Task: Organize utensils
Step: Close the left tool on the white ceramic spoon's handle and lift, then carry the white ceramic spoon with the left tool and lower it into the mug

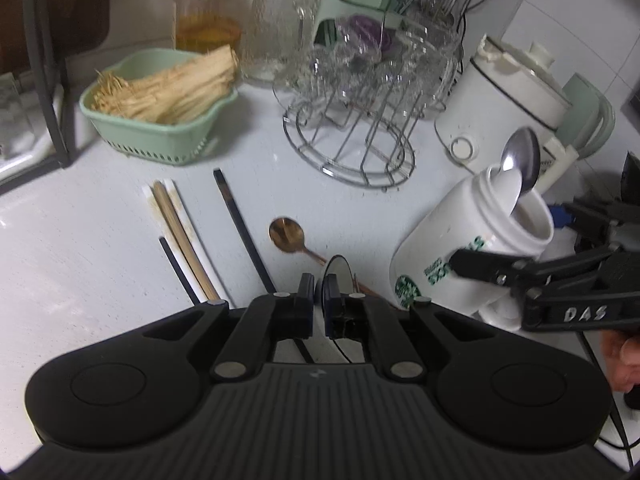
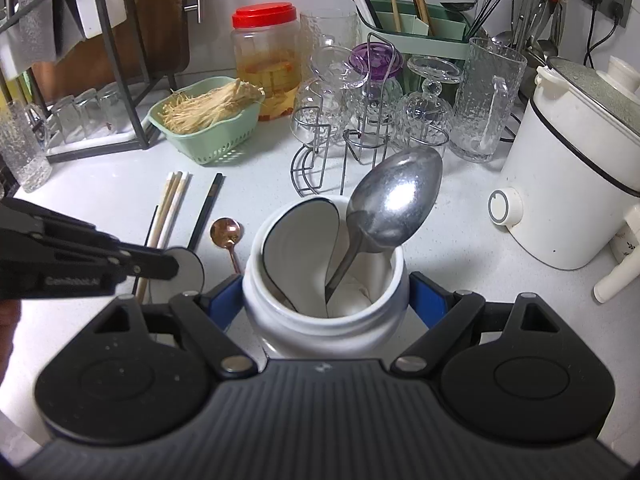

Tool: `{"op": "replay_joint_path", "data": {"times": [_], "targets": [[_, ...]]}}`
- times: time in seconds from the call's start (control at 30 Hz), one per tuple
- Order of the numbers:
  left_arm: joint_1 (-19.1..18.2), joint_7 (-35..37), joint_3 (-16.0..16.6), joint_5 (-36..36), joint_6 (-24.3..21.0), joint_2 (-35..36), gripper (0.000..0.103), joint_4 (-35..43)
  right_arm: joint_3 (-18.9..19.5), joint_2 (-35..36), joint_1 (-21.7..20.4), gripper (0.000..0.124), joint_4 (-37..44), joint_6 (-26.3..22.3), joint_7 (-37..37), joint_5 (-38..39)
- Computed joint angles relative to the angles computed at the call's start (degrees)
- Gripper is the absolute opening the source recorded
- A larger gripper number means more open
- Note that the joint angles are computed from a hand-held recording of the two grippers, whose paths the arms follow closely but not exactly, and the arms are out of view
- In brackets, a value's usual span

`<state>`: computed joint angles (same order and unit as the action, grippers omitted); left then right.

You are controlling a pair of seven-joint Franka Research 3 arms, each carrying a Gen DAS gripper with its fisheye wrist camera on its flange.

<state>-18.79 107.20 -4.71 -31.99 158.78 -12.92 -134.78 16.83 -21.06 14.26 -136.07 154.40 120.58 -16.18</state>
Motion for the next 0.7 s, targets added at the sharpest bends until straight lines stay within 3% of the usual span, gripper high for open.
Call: {"op": "replay_joint_path", "data": {"times": [0.5, 0.7], "targets": [[-0.63, -1.78, 0.79, 0.97, 3.45, -0.96, 0.005, 1.22, 1.02, -0.64, -1.07, 0.09, -1.23, 1.87, 2.76, -2.39], [0.08, -5.74, -0.07, 4.08, 4.87, -0.43, 0.005, 1.21, 1.47, -0.69, -1.43, 0.09, -1.2, 2.0, 3.23, -3.03]]}}
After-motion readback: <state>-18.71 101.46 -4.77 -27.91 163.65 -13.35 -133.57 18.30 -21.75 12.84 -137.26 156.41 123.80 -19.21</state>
